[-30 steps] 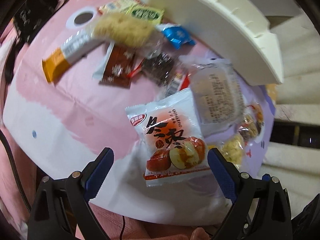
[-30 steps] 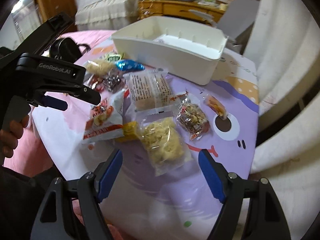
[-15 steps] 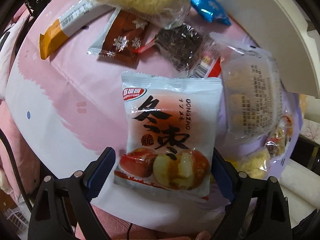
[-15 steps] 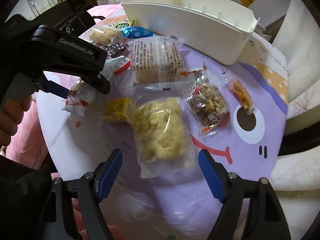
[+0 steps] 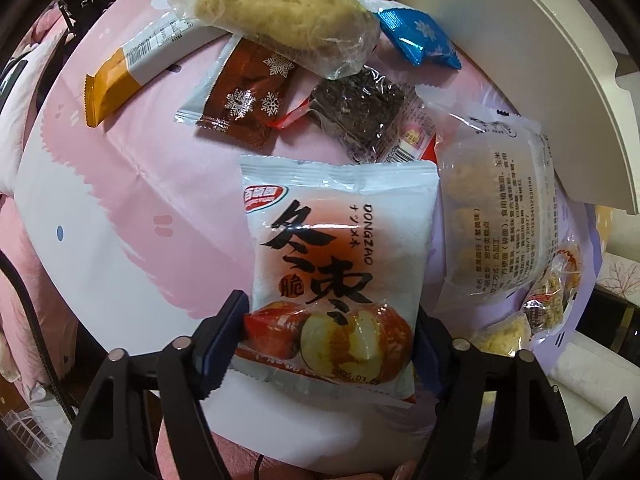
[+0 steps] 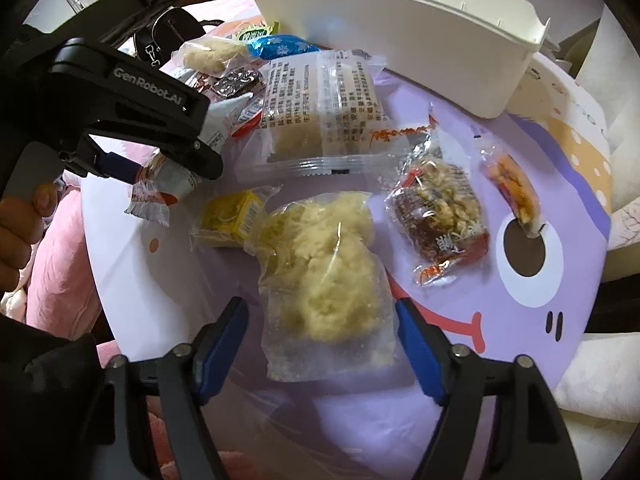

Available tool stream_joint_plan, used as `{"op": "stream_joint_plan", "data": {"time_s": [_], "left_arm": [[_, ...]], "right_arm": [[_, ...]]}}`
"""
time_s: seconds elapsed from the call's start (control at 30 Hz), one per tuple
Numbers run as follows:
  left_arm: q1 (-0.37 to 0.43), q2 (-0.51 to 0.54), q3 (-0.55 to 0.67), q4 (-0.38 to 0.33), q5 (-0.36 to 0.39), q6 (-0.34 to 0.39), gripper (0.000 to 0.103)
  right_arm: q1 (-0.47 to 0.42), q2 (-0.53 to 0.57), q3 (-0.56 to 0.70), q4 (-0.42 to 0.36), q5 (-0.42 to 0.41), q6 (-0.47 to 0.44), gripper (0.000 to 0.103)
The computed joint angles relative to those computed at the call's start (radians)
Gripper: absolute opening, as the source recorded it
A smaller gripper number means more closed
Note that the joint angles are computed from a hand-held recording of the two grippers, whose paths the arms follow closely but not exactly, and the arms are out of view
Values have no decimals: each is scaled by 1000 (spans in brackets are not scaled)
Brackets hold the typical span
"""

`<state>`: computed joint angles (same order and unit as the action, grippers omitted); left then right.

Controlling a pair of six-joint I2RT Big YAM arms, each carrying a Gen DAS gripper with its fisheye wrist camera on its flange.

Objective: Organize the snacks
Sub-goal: 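Grasp the red-white DONGZAO pack with left tool while right tool grasps the clear puffed-snack bag, then lift both packs over the white box and open both tools to release them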

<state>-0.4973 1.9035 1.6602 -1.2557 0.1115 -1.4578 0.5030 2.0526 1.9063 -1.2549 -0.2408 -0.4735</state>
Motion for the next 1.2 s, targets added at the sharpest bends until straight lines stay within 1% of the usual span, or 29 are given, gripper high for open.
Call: {"op": "stream_joint_plan", "data": {"time_s": [0.03,0.13,0.33,0.47,0.53,0.63,0.77,0.97,1.0,1.2], "left_arm": [[10,-4,5,-10,0,10,68],[7,-15,1,-13,-9,8,65],[-9,-54,-18,-28,-41,-1,65],[-24,-119,-47,-64,-51,-11,65],[-31,-129,-49,-75,-55,-16,65],[-37,-144,-42,-116,-63,-11,65],[-47,-163,-21,-169,-84,-2,65],[-48,-189,19,-239,-94,19,65],[-48,-187,38,-258,-102,27,65],[-31,-168,116,-299,-132,96,65]], "right_arm": [[0,-1,-1,6,-4,-4,66],[1,9,14,-6,-11,-13,59],[-1,13,24,-24,-24,-9,53],[-1,-3,11,-26,-24,1,50],[0,-12,3,-20,-24,11,46],[-3,-22,-5,-19,-26,22,43],[-9,-39,-14,-13,-27,45,41],[-25,-58,-12,-5,-42,102,40],[-28,-62,-13,-3,-47,112,40],[-50,-94,-14,31,-81,186,40]]}}
